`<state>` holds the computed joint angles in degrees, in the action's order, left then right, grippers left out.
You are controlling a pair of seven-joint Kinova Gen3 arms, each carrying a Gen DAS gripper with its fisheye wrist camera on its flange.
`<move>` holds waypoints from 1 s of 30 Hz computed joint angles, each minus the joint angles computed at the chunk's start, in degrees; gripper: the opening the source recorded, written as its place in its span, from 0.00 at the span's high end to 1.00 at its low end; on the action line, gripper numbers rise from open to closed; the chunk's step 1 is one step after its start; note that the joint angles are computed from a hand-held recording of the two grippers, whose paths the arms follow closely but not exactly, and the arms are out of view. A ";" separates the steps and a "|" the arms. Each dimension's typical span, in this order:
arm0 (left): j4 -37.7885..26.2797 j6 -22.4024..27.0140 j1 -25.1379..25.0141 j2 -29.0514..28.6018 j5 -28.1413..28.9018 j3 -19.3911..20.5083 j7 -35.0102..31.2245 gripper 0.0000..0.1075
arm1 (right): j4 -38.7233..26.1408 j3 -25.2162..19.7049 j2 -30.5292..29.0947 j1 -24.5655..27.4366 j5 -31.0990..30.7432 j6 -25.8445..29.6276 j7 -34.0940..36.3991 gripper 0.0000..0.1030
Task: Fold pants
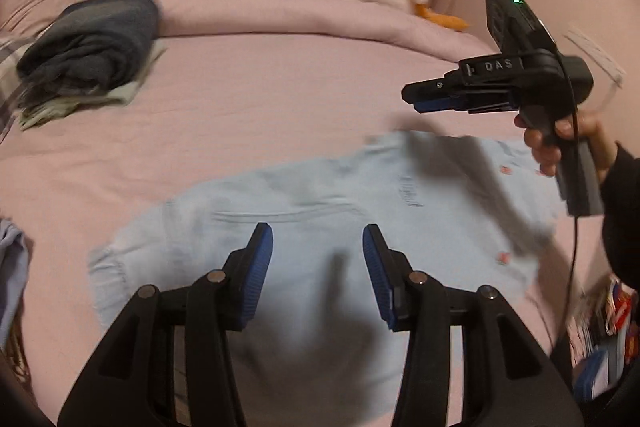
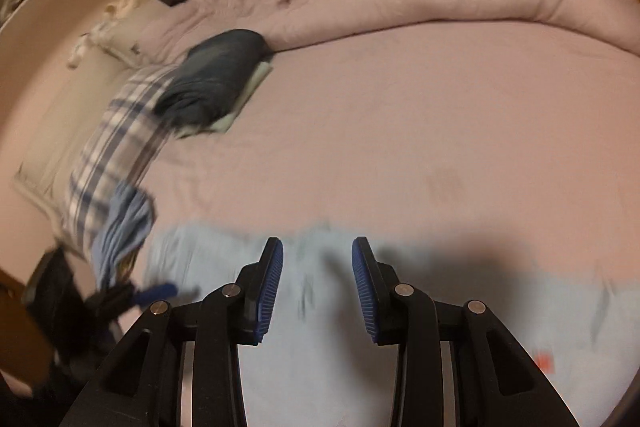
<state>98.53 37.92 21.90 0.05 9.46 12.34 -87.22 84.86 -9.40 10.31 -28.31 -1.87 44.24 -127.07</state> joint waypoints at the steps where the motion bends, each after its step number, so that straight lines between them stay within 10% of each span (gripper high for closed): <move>1: 0.06 0.58 -0.25 0.09 -0.90 -0.26 0.71 0.57 | -2.65 -0.06 2.15 1.10 -2.05 2.33 1.57 0.65; 8: 7.12 1.50 -3.15 -4.76 3.06 -3.02 -7.33 0.70 | -11.95 -13.01 11.58 11.13 -11.98 18.02 10.85 0.74; 9: 7.81 1.36 -3.38 -5.23 3.85 -3.31 -8.15 0.71 | -13.14 -12.85 11.74 9.98 -10.51 18.80 10.38 0.90; 15: 10.40 -0.75 -4.89 -6.24 4.68 -3.13 -6.55 0.89 | -20.82 -4.72 15.32 -2.73 2.54 23.32 4.91 0.92; 22: 9.13 1.13 -4.95 -5.89 3.79 -2.72 -5.14 0.89 | -9.94 8.43 4.42 -18.75 15.96 13.99 -9.24 0.92; 30: 8.26 4.03 -3.06 -6.49 -7.70 1.35 3.08 0.86 | 1.60 -6.09 -2.52 -19.65 18.38 15.29 -12.17 0.90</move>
